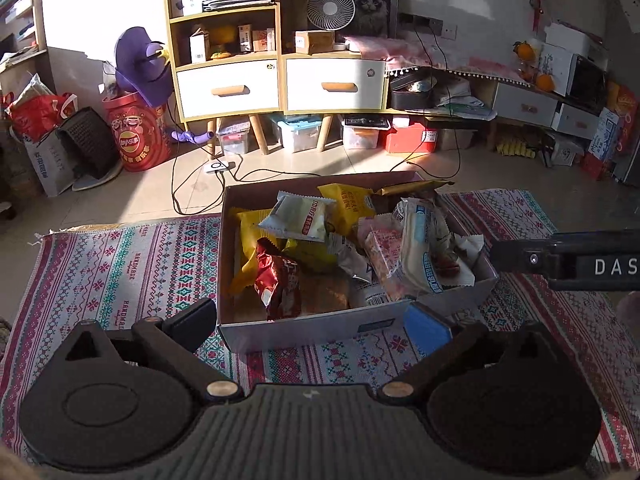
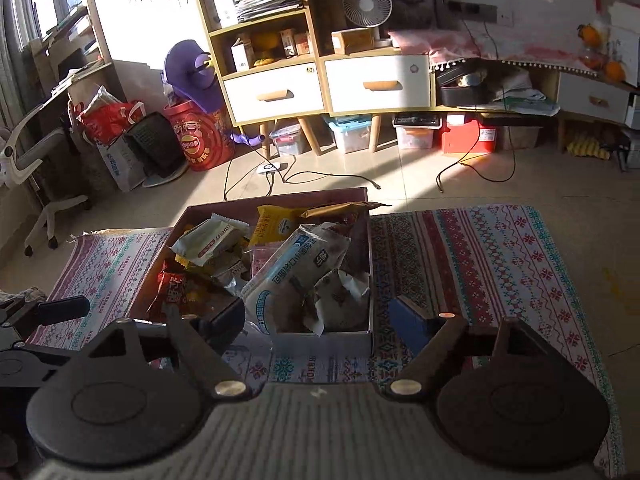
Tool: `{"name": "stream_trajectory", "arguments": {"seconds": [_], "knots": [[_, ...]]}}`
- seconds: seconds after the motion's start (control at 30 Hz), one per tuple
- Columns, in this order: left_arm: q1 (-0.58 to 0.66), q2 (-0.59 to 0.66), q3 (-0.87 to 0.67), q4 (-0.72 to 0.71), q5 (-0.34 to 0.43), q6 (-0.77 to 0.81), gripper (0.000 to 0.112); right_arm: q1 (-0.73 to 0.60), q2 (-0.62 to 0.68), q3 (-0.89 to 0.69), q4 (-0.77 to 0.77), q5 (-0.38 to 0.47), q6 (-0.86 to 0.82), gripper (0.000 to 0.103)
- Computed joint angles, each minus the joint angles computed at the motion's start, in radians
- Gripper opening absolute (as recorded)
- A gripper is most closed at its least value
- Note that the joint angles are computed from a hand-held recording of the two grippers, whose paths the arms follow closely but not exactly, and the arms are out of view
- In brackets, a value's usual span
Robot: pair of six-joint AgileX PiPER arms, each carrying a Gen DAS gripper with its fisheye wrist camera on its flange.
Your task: Organize snacks
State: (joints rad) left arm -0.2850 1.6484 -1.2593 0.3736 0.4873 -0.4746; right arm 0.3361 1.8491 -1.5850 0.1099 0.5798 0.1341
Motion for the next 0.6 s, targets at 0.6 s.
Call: {"name": "stream_trajectory", "arguments": {"seconds": [0.6], "knots": [[-0.125, -0.227, 0.231, 0.191, 0.233, -0.330, 0.103, 0.170, -0.245, 0.307, -0.340, 0.007, 0.332, 0.098]]}}
